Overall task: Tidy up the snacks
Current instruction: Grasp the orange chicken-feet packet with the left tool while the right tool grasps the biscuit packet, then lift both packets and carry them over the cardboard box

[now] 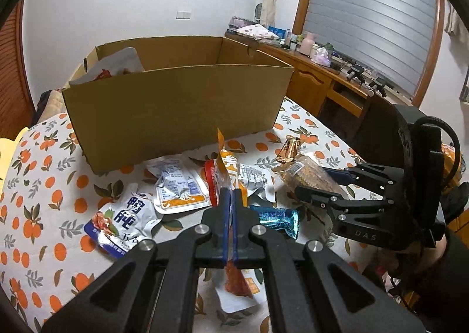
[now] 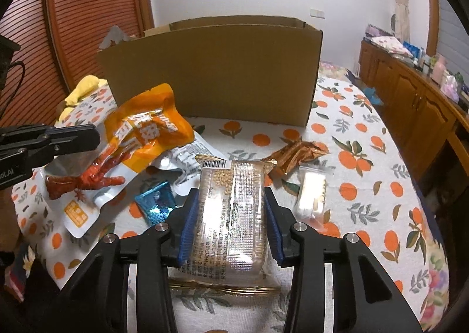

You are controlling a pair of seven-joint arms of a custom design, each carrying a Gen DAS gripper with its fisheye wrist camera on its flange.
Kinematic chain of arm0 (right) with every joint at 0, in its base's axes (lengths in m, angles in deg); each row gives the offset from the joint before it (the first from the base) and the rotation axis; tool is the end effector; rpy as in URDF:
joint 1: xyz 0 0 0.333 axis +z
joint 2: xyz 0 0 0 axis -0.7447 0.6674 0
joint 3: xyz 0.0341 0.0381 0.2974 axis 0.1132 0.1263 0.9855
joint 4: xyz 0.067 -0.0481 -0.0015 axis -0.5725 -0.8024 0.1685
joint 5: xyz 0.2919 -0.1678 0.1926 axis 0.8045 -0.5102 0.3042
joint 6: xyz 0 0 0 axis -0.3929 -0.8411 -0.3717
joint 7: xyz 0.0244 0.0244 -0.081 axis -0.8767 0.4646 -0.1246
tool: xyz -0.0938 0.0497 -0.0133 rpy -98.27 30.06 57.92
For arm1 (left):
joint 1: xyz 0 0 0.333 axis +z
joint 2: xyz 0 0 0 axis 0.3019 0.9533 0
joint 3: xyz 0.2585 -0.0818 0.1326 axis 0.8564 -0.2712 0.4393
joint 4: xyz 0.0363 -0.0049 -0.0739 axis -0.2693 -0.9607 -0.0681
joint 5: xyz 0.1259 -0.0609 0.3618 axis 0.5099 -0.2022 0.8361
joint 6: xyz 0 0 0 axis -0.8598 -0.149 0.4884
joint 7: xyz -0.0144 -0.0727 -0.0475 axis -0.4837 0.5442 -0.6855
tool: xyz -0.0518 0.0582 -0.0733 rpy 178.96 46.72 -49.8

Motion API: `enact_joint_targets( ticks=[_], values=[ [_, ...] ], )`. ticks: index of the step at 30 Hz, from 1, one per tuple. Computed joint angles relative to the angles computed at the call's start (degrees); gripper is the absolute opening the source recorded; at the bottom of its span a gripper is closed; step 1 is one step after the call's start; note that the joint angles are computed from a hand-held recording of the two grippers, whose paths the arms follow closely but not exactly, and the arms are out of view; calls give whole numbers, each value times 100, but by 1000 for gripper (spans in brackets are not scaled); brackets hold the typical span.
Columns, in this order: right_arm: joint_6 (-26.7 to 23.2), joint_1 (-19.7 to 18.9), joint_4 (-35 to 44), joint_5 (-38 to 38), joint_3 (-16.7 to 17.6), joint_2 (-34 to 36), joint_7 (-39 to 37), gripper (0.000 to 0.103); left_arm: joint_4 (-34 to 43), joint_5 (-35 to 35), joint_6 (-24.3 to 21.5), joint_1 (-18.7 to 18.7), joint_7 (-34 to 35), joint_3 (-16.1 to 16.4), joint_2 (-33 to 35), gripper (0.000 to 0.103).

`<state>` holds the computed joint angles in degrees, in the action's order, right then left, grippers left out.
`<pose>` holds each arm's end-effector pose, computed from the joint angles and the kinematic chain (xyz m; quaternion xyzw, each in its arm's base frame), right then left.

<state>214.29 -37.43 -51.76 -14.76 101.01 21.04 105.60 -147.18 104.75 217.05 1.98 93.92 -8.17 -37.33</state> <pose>0.5547 0.2375 0.2490 -0.7609 0.4992 -0.2247 0.3484 0.5699 -0.2653 0.3079 -0.5259 0.7344 -0.3958 0.1653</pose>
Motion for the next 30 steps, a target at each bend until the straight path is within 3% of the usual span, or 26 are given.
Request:
enact_joint_targets(
  ticks=[1, 3, 6, 9, 10, 12, 15, 22, 24, 27, 30],
  values=[
    [-12, 5, 3, -4, -3, -2, -4, 41, 30, 30, -61, 63, -5, -62, 19, 0],
    [-42, 14, 30, 2, -14, 19, -12, 41, 146, 224, -270, 526, -77, -521, 133, 0],
    [-62, -47, 43, -22, 39, 55, 9, 41, 252, 327, -483, 683, -105, -678, 241, 0],
    [-70, -162, 33, -101, 133, 78, 59, 41, 400, 411, -799, 1351, 25, -1404, 469, 0],
    [-72, -191, 26, -126, 157, 81, 73, 41, 442, 382, -856, 1342, 42, -1405, 509, 2],
    [-69, -211, 29, -144, 168, 90, 94, 41, 523, 320, -929, 1075, 22, -1128, 556, 3],
    [-43, -264, 13, -196, 210, 99, 141, 41, 531, 252, -850, 1140, 69, -1169, 632, 2],
    [12, -415, -39, -397, 311, 105, 278, 41, 153, 191, -307, 225, -186, -140, 153, 0],
    [62, -445, -89, -467, 333, 64, 302, 41, 46, 100, -193, -234, -129, 308, -9, 0],
    [139, -535, -167, -618, 404, -17, 399, 41, -22, 21, -122, -438, 3, 476, -158, 0],
    [213, -592, -237, -775, 435, -126, 516, 41, -87, -27, -63, -417, 133, 436, -322, 0]
  ],
)
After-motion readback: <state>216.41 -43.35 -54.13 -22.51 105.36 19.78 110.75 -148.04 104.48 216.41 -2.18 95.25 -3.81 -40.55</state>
